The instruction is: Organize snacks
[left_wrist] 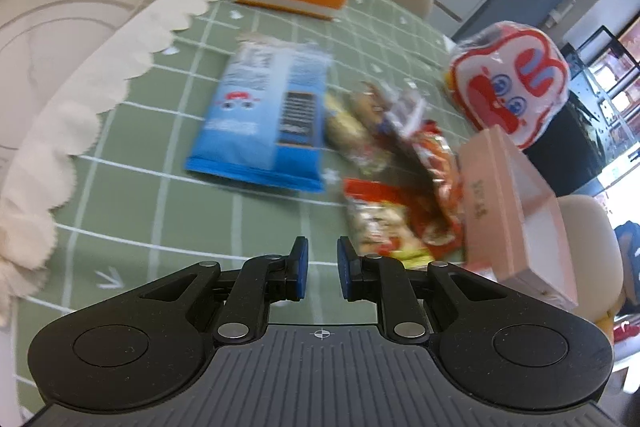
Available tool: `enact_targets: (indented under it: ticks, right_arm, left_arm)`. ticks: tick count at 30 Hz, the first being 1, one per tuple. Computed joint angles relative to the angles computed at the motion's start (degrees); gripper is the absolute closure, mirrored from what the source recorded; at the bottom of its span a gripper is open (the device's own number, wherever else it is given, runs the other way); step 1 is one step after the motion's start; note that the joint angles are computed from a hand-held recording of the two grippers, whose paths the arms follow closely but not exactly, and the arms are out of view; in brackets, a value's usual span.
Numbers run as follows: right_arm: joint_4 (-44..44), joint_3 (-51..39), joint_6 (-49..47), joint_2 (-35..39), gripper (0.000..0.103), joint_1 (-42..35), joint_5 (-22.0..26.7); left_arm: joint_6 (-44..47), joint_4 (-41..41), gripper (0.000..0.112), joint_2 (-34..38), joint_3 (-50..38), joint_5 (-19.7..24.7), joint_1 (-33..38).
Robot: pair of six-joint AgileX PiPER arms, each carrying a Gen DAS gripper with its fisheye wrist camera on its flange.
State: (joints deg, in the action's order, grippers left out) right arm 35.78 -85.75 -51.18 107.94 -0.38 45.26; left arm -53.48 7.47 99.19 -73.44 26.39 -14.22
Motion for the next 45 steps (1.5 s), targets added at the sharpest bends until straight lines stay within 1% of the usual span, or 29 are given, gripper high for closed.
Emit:
enact_targets:
  ticks: [2,3,4,6,8,10,12,15,16,17,18,19,20,22,24,26,28,30,32,33,34,35,37,39,40,41,42,44,45]
  right_arm:
    - [3.4,1.2,-3.3,-0.6,0.035,-4.7,3.2]
    - [5.0,2.0,-4.3,-0.9,0.03,-6.5,3.7]
    - [6.0,3.3,-5.0,-1.3,0.026,-7.7,2.7]
    - [7.5,5.3,-7.3,-1.7,0.025,-8.9,0.6]
    - [6.5,5.6,-6.7,-1.1,0.024,-9.1,-0.1]
    - [6.7,6.4,-5.7,-1.1,0.021,-9.4,-0.6]
    - [6.9,7.2,-4.2,-0.9,0.019,-9.8,-1.2]
    - [8.0,9.1,-4.5,-1.3,0.018,-10.2,-2.1]
    - [7.8,9.0,-4.7,-1.4,0.018,-10.1,-2.3]
    - [7.9,8.7,-5.5,-1.3,0.018,-9.6,-3.0]
    - [8.6,8.9,-7.0,-1.5,0.018,-9.4,-4.7]
    - [9.0,8.9,-7.8,-1.6,0.018,-8.8,-6.4]
    - [8.6,7.9,-7.6,-1.0,0.018,-8.1,-7.0]
    - [7.0,3.0,-5.4,1.7,0.018,-7.2,-4.9]
    - [6.7,-1.3,-3.9,4.2,0.018,-5.9,-3.6]
    - [6.3,-4.7,-3.0,6.3,0.017,-4.3,-3.3]
    - [5.1,-8.2,-0.6,8.5,0.017,-2.9,-2.1]
    - [4.2,-9.9,0.9,9.9,0.017,-1.4,-1.8]
    - [3.8,-10.6,1.8,10.6,0.017,-0.7,-0.9]
    - [3.9,-10.9,2.1,10.8,0.017,-0.8,0.1]
    - [4.1,-10.7,2.4,10.8,0.017,-1.1,1.4]
    - [4.0,-10.6,3.0,10.6,0.017,-1.4,2.2]
    - [4.7,-7.9,2.2,8.9,0.017,-2.2,1.3]
    - [6.7,-4.1,-1.0,6.7,0.017,-3.4,-1.0]
    - [7.9,-2.4,-2.9,5.7,0.017,-4.0,-2.2]
    - [8.9,-1.0,-4.4,5.1,0.017,-4.6,-3.1]
    - [9.6,0.3,-5.6,4.5,0.017,-5.1,-3.7]
    - [9.5,0.7,-6.0,4.5,0.017,-6.1,-3.2]
    - [10.1,1.0,-6.2,4.5,0.017,-6.8,-2.7]
  left_arm:
    - [0.5,0.5,0.094,0.6,-2.0,0.4,-1.0]
    - [0.3,1.7,0.094,0.8,-2.9,0.9,-1.5]
    - [-0.9,3.9,0.094,1.3,-4.1,1.9,-2.1]
    - [-1.0,5.6,0.094,3.1,-7.4,4.7,-2.7]
    - [1.6,4.2,0.094,5.7,-11.6,7.5,-2.7]
    - [4.9,2.6,0.094,8.1,-15.3,8.8,-3.1]
    - [10.0,1.3,0.094,12.6,-22.1,11.4,-4.1]
    - [14.3,6.2,0.093,20.0,-32.8,16.8,-7.1]
    - [16.0,8.7,0.091,22.6,-35.9,18.5,-8.3]
    - [16.5,11.2,0.088,24.2,-37.8,20.2,-9.4]
    - [17.0,13.3,0.089,25.7,-38.9,21.7,-10.2]
    - [16.7,15.7,0.09,25.8,-37.7,21.1,-10.9]
    - [15.3,18.8,0.089,24.8,-35.2,19.4,-11.6]
    - [14.6,21.0,0.089,23.2,-31.9,18.8,-12.2]
    - [14.3,22.3,0.089,20.8,-27.6,17.4,-12.1]
    - [13.9,24.2,0.089,18.8,-24.3,17.6,-11.8]
    - [13.4,24.2,0.089,17.0,-21.4,17.0,-10.9]
    - [12.0,22.7,0.089,14.4,-17.5,14.6,-9.3]
    - [11.6,19.6,0.089,11.5,-13.2,10.5,-7.3]
    - [12.1,16.7,0.089,9.4,-10.0,7.1,-5.9]
    - [12.6,14.4,0.089,7.8,-7.7,4.6,-5.0]
    - [12.7,12.8,0.089,6.7,-5.9,2.9,-4.3]
    - [10.1,12.2,0.09,4.8,-2.8,0.3,-3.5]
    - [7.2,13.5,0.089,4.6,-2.5,-0.8,-3.5]
    - [7.4,13.6,0.089,5.2,-3.4,-1.3,-3.6]
    - [7.8,13.9,0.089,6.0,-4.7,-0.7,-3.9]
    - [7.8,15.2,0.088,7.4,-7.2,1.6,-4.5]
    - [3.7,22.9,0.088,10.6,-12.5,7.9,-6.6]
    - [3.3,25.0,0.088,11.4,-13.5,9.1,-7.0]
